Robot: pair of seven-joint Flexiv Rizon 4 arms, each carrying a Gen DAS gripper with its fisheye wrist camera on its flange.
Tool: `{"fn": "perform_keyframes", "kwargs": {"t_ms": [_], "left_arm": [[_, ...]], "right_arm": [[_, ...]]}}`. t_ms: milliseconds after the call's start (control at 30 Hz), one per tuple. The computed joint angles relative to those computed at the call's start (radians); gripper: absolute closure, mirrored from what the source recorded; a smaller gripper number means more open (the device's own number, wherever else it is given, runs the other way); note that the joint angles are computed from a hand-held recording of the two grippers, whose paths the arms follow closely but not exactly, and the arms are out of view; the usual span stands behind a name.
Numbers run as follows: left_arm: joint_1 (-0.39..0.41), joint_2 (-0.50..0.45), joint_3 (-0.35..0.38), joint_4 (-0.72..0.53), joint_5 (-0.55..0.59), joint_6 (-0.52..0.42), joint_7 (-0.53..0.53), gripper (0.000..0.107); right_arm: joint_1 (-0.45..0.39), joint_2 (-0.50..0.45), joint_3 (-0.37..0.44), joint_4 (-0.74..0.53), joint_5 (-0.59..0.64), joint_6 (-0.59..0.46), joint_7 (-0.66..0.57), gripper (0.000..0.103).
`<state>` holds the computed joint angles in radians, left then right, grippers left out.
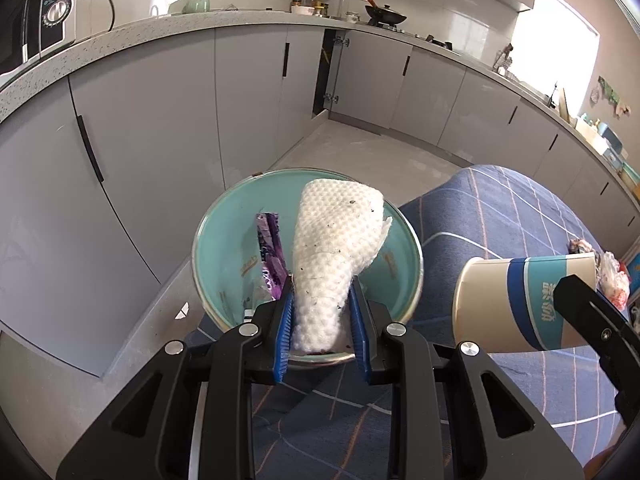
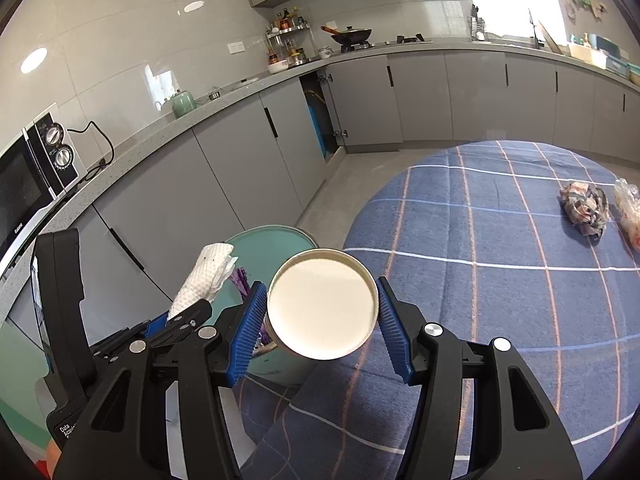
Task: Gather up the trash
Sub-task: 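Carry the white knit pad and paper cup toward the teal bucket, then open the left tool over the bucket to drop the pad while the right tool drops the cup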
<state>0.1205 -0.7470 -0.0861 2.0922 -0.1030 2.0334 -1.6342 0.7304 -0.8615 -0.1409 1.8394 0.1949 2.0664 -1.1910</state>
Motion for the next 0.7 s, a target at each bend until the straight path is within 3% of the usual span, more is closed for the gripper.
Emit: {"fn": "perform_keyframes", "kwargs": {"t_ms": [500, 700], "left_arm": [[0.069, -0.025, -0.011, -0.044, -0.001, -0.058, -0.007, 0.081], [0.038, -0.057, 0.012, -0.101, -0.038, -0.12, 0.025, 0.081]], "right_arm": [[-0.038, -0.09, 0.031, -0.192, -0.112, -0.105, 0.06, 0.048], [-0.069, -0.149, 0.04, -0.29, -0.186, -0.184, 0.128, 0.048]]}}
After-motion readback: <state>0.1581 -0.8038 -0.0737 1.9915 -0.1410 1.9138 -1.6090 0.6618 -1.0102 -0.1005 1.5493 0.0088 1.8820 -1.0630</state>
